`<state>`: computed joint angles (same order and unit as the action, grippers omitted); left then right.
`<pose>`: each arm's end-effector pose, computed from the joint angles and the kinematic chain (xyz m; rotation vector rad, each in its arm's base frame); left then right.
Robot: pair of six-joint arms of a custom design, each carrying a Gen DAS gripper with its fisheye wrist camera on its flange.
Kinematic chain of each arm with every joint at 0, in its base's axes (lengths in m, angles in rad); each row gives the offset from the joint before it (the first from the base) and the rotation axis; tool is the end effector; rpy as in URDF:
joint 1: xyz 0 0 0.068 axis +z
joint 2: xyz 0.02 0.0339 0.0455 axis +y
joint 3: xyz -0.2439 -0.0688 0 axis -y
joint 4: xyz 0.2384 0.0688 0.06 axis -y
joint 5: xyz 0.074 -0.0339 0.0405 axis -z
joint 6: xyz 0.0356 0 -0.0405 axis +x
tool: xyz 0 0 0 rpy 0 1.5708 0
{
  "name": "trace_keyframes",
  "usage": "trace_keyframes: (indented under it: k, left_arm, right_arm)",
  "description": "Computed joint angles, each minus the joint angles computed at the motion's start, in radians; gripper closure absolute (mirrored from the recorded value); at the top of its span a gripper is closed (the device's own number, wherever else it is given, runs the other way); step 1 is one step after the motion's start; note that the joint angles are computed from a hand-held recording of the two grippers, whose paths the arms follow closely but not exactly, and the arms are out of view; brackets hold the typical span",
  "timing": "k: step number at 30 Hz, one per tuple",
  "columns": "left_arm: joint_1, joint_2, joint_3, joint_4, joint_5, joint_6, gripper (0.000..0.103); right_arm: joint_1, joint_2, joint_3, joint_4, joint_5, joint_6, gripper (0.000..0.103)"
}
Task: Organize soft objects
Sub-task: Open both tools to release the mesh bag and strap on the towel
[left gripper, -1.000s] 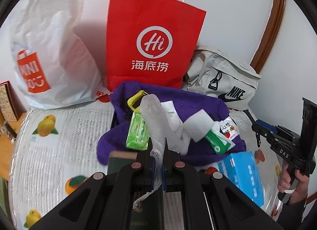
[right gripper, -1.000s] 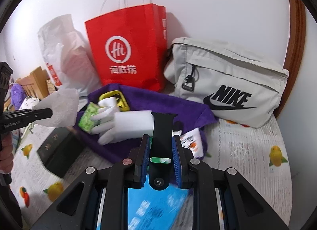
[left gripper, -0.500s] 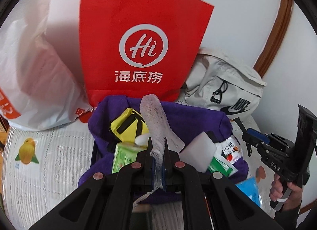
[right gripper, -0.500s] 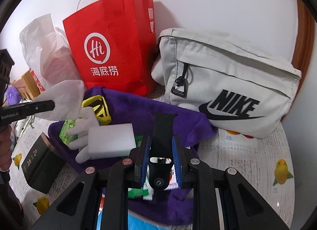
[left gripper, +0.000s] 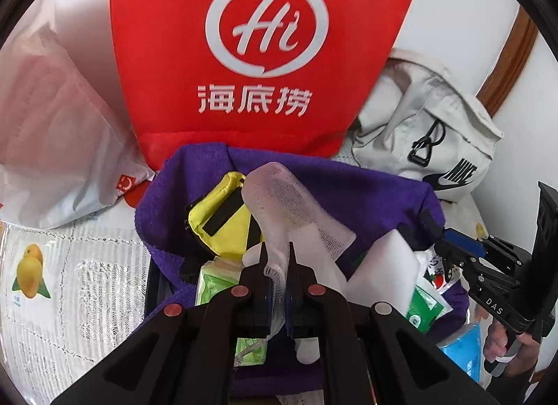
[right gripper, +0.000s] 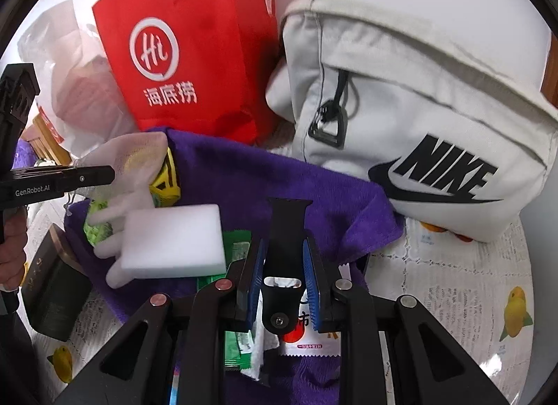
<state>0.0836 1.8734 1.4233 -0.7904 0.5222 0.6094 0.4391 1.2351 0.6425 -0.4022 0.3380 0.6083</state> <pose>0.3676 0.0130 0.1974 0.7917 2.4937 -0.5089 0.2128 0.0869 0.1702 0.3345 2.4609 0.0010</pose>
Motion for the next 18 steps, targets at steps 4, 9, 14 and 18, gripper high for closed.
trace_keyframes:
  k: [4, 9, 14, 18]
  left_arm:
    - [-0.005, 0.012, 0.003, 0.002, -0.007, -0.002, 0.097]
    - [-0.011, 0.017, 0.014, -0.013, -0.019, -0.003, 0.072]
    - [0.006, -0.007, 0.014, -0.039, -0.007, 0.017, 0.06]
    - [0.021, -0.059, -0.017, -0.042, -0.015, 0.044, 0.052]
  right_arm:
    - [-0.013, 0.022, -0.003, 0.015, -0.025, -0.009, 0.08]
    - [-0.027, 0.04, -0.004, 0.037, -0.063, -0.011, 0.079]
    - [-0.009, -0.013, -0.018, 0.015, -0.049, 0.0, 0.055]
    - [0.025, -0.07, -0.011, -0.047, -0.02, 0.029, 0.05]
